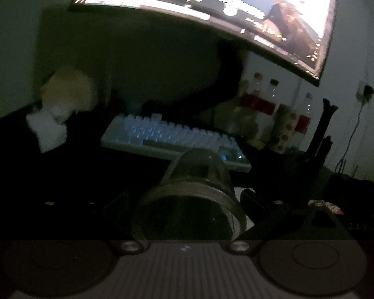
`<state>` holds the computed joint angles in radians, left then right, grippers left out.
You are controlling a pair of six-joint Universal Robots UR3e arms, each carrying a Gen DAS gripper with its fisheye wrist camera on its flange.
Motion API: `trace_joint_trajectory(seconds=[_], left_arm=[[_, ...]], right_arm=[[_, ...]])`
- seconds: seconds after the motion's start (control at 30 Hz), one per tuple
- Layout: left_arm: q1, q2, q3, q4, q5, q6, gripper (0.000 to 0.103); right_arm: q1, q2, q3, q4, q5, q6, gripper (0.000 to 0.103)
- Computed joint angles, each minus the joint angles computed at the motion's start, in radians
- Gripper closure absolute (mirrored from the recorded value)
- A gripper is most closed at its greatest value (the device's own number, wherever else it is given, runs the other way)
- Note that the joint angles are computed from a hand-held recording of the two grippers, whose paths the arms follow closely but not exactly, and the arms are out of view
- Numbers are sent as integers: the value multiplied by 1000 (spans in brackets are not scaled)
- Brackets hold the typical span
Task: Clean container
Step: 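Grasp the jar rim with the left tool and lift it, then grasp the white tissue with the right tool while the left tool holds the jar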
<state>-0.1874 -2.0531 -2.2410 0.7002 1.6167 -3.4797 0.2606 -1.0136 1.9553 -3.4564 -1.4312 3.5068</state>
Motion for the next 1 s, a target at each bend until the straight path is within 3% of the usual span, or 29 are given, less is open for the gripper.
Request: trace_joint_trajectory(seconds=[0.13,0.3,0.6,0.7,0.77,0.87,0.93,1.0], left_arm=[[12,130,-65,-121,-67,-24,3],[-24,203,-74,-199,-84,-42,3],[-42,35,55,-157,-28,-43,4],[-58,-43,130,-132,7,-15,16],[-67,-88,176,-128,23,8,42],[-92,-162,232,-93,100,23,53],[-54,-192,206,-3,21,12,66],[-34,-223,197,62,-15,0,68]], right_arm=[[4,-14,12,-14,-5,-7,0],[1,-19,19,-14,1,-12,0],[-5,-13,22,-21,5,-13,0],[-3,-10,20,-26,8,-15,0],[-4,-7,25,-44,13,-20,0],[-9,-1,35,-74,26,-24,0],[-16,8,50,-119,38,-21,0],[-24,18,61,-162,53,-20,0]])
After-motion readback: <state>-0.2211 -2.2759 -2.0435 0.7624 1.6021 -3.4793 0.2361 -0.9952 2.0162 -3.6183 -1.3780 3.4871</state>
